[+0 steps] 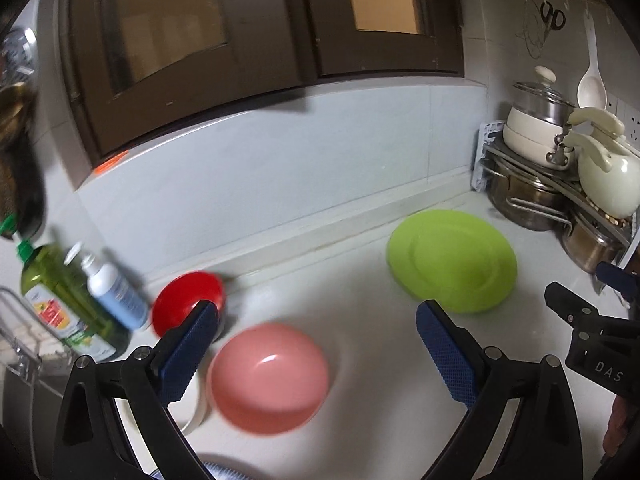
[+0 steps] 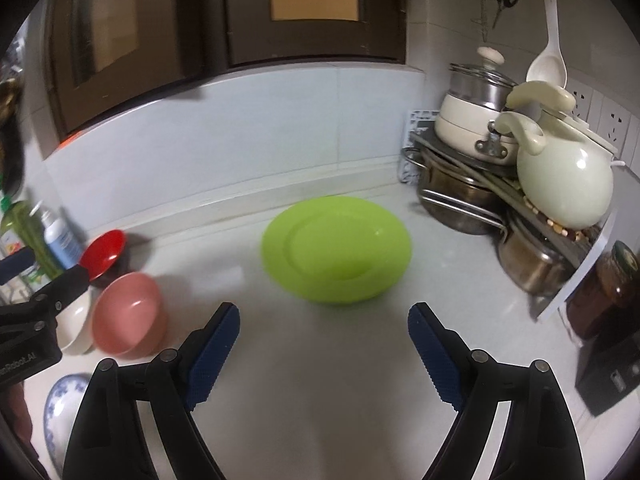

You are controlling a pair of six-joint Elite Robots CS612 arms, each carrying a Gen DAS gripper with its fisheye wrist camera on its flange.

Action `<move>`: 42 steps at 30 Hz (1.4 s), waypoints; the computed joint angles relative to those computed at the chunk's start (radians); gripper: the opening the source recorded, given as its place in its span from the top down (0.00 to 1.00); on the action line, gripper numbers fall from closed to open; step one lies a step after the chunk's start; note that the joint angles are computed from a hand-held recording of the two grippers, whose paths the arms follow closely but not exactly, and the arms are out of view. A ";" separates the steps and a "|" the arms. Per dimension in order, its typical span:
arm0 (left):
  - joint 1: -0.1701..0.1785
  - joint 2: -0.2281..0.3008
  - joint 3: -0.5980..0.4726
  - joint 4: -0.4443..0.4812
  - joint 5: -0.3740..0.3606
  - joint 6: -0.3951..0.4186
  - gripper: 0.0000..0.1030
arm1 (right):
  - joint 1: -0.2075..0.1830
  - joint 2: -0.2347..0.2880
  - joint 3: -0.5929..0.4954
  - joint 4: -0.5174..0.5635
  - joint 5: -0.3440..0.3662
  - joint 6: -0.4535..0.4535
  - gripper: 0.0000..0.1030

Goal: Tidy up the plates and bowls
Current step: 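Move both grippers to the green plate beside the pot rack, then close both grippers on the green plate's rim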

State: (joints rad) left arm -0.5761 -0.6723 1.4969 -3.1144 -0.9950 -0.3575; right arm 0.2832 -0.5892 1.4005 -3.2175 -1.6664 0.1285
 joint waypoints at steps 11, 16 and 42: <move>0.023 0.124 -0.234 0.140 -0.084 0.005 0.05 | -0.053 0.079 -0.133 0.045 -0.006 0.024 0.16; 0.034 0.192 -0.347 0.213 -0.116 -0.009 0.06 | -0.068 0.129 -0.211 0.081 -0.006 0.043 0.16; 0.083 0.426 -0.765 0.594 -0.319 -0.112 0.33 | -0.108 0.339 -0.560 0.384 0.061 0.067 0.21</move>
